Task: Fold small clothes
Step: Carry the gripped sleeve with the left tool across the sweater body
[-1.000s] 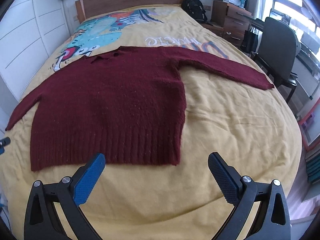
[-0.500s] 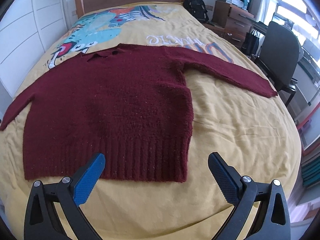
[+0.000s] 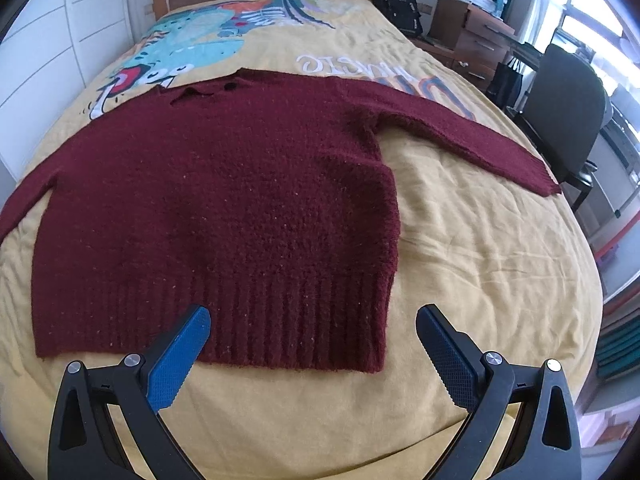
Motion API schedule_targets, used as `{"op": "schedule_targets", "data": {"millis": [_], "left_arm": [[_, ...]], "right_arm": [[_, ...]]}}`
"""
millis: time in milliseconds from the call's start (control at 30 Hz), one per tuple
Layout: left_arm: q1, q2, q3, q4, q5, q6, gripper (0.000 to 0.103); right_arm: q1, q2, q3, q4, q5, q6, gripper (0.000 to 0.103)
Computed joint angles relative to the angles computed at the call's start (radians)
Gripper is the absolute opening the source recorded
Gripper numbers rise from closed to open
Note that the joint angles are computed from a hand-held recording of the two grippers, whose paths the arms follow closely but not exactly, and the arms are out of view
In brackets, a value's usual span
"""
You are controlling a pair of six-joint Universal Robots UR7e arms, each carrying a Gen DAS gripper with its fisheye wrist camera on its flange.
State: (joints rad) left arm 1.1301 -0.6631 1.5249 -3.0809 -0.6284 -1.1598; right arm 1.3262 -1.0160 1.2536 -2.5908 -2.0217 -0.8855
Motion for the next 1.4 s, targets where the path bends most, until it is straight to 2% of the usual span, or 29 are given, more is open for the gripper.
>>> {"op": "schedule_targets", "data": {"millis": [133,200,300,367,433,567,633,800,1133,1400], "left_arm": [[0.023,0.007,0.058,-0.309,-0.079,0.083,0.064],[0.035,0.011,0.08,-0.42,-0.114,0.103,0.059],[0.046,0.009,0.105,-0.503,-0.143,0.098,0.042],[0.05,0.0,0.126,-0.523,-0.151,0.081,0.021],[0.047,-0.017,0.153,-0.534,-0.148,0.064,0.015],[0.021,-0.045,0.185,-0.512,-0.104,0.057,0.012],[0.019,-0.029,0.136,-0.481,-0.103,0.07,0.011],[-0.004,-0.026,0.105,-0.455,-0.11,0.101,0.011],[-0.039,0.106,-0.198,-0.221,-0.17,0.113,0.011],[-0.062,0.277,-0.542,-0.005,-0.252,0.15,0.011]], "right_arm": [[-0.002,0.006,-0.007,0.009,-0.006,-0.005,0.103],[-0.002,0.009,-0.012,0.013,-0.006,-0.008,0.103],[-0.003,0.014,-0.021,0.018,-0.009,-0.013,0.103],[-0.003,0.017,-0.027,0.019,-0.011,-0.013,0.103],[-0.005,0.019,-0.033,0.023,-0.01,-0.012,0.103],[-0.009,0.021,-0.041,0.031,-0.003,-0.008,0.103],[-0.012,0.02,-0.042,0.035,-0.001,-0.008,0.103],[-0.021,0.016,-0.051,0.053,0.02,0.003,0.103],[-0.048,0.012,-0.085,0.091,0.065,0.034,0.103],[-0.089,0.022,-0.156,0.139,0.097,0.072,0.103]]}}
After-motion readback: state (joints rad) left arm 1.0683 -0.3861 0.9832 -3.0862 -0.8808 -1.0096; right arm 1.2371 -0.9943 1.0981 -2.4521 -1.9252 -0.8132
